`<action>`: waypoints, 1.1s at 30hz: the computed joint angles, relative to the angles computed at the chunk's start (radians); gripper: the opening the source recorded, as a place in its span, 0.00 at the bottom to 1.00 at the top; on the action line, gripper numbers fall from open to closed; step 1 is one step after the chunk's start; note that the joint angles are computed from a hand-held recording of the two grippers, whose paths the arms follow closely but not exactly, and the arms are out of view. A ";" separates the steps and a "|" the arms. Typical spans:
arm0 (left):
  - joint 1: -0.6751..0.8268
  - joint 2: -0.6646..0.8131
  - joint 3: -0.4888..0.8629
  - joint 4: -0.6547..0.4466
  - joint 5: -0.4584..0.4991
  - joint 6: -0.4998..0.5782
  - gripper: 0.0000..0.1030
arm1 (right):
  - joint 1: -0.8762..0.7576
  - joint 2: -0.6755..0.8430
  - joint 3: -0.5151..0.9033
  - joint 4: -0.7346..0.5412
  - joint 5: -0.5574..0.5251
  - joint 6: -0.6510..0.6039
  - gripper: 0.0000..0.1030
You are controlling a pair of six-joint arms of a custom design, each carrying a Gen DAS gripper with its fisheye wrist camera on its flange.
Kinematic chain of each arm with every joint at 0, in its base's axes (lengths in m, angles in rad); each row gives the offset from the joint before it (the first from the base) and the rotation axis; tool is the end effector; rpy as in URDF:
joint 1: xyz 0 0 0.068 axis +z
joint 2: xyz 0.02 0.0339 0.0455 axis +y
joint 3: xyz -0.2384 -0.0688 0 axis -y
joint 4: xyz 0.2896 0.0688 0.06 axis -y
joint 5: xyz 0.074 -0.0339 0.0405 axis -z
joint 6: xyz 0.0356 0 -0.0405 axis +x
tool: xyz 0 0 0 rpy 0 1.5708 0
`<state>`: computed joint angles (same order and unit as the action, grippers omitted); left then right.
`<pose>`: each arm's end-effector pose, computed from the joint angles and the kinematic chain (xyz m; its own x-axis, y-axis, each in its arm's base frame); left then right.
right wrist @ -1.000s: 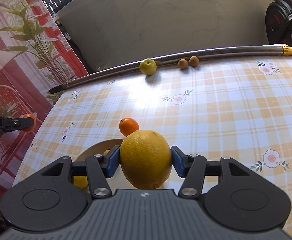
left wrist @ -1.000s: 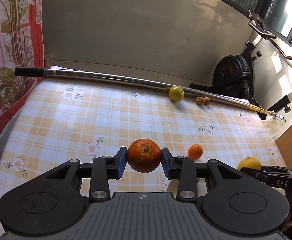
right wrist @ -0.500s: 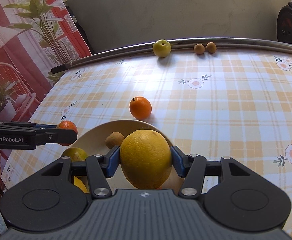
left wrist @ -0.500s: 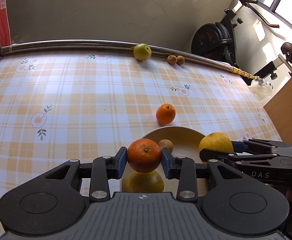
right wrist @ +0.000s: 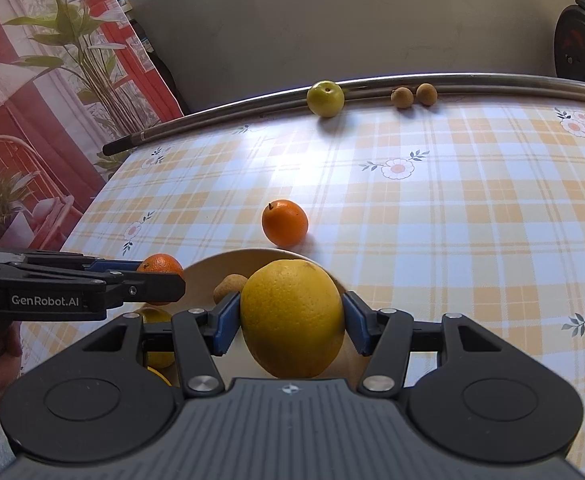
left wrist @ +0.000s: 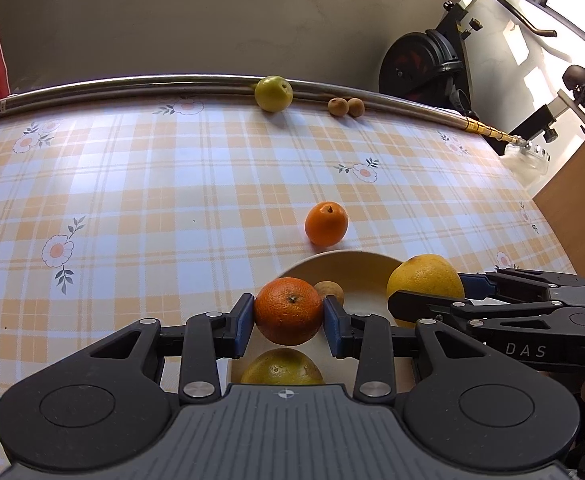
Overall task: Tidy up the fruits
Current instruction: 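Carry the lemon and the orange in both tools to the cream plate, then lower the orange into the plate with the left tool while the right tool lowers the lemon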
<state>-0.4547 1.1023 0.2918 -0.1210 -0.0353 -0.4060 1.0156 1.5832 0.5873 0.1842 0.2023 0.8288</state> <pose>0.1989 -0.0958 0.0698 -0.8282 -0.0344 -0.5593 0.1011 0.9725 -0.2096 0.1672 0.2560 0.0625 -0.8183 0.0506 -0.5725 -0.2314 0.8828 0.4088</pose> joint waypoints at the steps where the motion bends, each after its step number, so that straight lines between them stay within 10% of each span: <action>1: -0.003 0.020 0.008 0.010 0.001 0.003 0.38 | 0.000 0.000 0.000 0.000 0.000 0.000 0.55; 33: -0.004 0.155 0.033 0.062 0.019 0.016 0.38 | -0.003 -0.094 -0.072 -0.010 -0.010 0.084 0.52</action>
